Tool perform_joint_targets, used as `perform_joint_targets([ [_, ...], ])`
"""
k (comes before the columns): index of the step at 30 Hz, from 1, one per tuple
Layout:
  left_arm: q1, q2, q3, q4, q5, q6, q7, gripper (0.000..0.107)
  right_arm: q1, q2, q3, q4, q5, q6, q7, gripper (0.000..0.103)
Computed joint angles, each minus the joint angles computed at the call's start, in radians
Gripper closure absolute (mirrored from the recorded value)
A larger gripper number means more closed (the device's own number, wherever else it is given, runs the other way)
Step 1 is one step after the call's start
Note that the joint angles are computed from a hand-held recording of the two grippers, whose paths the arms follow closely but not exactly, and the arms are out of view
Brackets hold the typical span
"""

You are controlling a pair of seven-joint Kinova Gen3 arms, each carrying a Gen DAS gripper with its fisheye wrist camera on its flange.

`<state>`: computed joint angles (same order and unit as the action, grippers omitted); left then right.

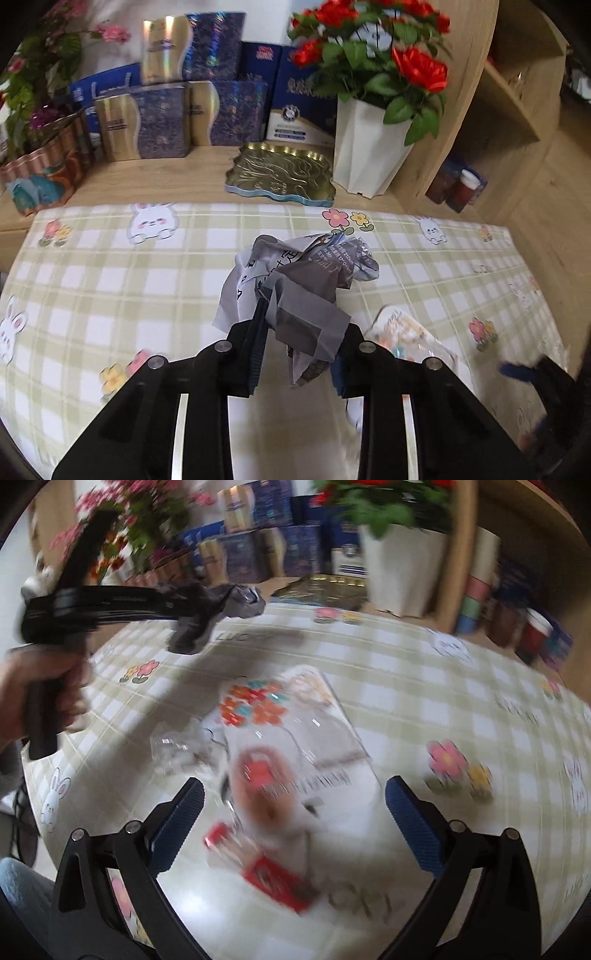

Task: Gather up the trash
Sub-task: 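Grasp the grey crumpled paper with the left tool, then grasp the flower-printed snack bag with the right tool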

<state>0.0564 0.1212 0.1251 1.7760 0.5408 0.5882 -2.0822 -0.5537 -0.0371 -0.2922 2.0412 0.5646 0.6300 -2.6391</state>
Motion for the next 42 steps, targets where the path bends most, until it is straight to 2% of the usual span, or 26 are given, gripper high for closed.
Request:
perform_joint_targets([
  [3, -0.045, -0.072, -0.024, 0.067, 0.09, 0.034, -0.096, 0.079, -0.016, 0.076, 0.007, -0.079, -0.001, 0.045, 0.053, 0.016],
  [9, -0.063, -0.17, -0.118, 0.178, 0.207, 0.095, -0.276, 0.079, -0.08, 0.187, 0.066, -0.194, -0.028, 0.126, 0.113, 0.021],
  [12, -0.073, -0.19, -0.157, 0.207, 0.257, 0.127, -0.33, 0.079, -0.093, 0.227, 0.092, -0.239, -0.065, 0.157, 0.15, 0.024],
  [17, -0.086, -0.229, -0.196, 0.252, 0.314, 0.152, -0.406, 0.079, -0.136, 0.275, 0.125, -0.289, -0.049, 0.211, 0.164, 0.028],
  [20, -0.095, -0.242, -0.215, 0.264, 0.337, 0.181, -0.429, 0.079, -0.153, 0.292, 0.135, -0.31, -0.034, 0.232, 0.182, 0.037],
  [22, -0.101, -0.252, -0.225, 0.269, 0.346, 0.201, -0.437, 0.079, -0.162, 0.295, 0.135, -0.319, -0.026, 0.24, 0.212, 0.052],
  [24, -0.108, -0.266, -0.234, 0.275, 0.351, 0.218, -0.441, 0.079, -0.18, 0.285, 0.135, -0.32, -0.005, 0.247, 0.222, 0.064],
  [33, -0.108, -0.345, -0.263, 0.283, 0.326, 0.283, -0.42, 0.079, -0.147, 0.14, 0.112, -0.225, 0.017, 0.154, 0.113, 0.067],
  [42, -0.058, -0.46, -0.277, 0.269, 0.236, 0.354, -0.32, 0.079, -0.088, -0.033, -0.012, -0.126, 0.046, 0.131, -0.042, 0.068],
])
